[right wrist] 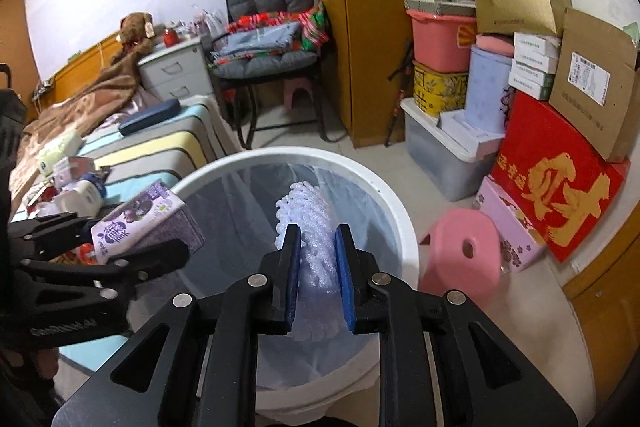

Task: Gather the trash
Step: 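Open both grippers to drop the carton and foam net into the bin, then grasp the red Coca-Cola bottle with the left gripper while the right grasps the red can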

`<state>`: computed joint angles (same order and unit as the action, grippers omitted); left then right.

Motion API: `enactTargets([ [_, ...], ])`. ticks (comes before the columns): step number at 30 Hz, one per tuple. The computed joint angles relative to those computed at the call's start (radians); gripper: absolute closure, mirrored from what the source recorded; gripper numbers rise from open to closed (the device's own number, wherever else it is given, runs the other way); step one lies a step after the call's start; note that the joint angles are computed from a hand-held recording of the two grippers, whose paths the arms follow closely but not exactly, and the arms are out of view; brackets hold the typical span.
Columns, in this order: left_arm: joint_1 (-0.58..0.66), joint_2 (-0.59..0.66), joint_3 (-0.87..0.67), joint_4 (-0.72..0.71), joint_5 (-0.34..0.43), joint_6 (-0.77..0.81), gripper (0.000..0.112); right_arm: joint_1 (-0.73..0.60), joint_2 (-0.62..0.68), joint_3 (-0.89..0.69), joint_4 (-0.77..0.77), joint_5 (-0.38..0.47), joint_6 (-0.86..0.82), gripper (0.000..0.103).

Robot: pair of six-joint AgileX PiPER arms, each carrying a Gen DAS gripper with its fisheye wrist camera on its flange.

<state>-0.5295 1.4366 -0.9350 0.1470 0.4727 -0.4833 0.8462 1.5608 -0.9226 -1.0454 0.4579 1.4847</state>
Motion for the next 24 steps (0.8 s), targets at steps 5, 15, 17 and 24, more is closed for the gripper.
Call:
enactTargets([
  [5, 0.015, -0.020, 0.018, -0.034, -0.027, 0.024, 0.041, -0.005, -0.011, 0.011, 0.005, -0.015, 0.009, 0.044],
  [15, 0.003, -0.131, 0.073, 0.076, 0.015, -0.082, 0.041, 0.041, -0.041, 0.018, -0.054, 0.035, 0.093, 0.044],
  [17, 0.013, -0.171, 0.094, 0.067, 0.025, -0.076, 0.041, 0.055, -0.047, 0.022, -0.075, 0.048, 0.129, 0.045],
  [24, 0.029, -0.307, 0.172, 0.113, 0.062, -0.129, 0.041, 0.117, -0.056, 0.024, -0.121, 0.086, 0.209, 0.045],
])
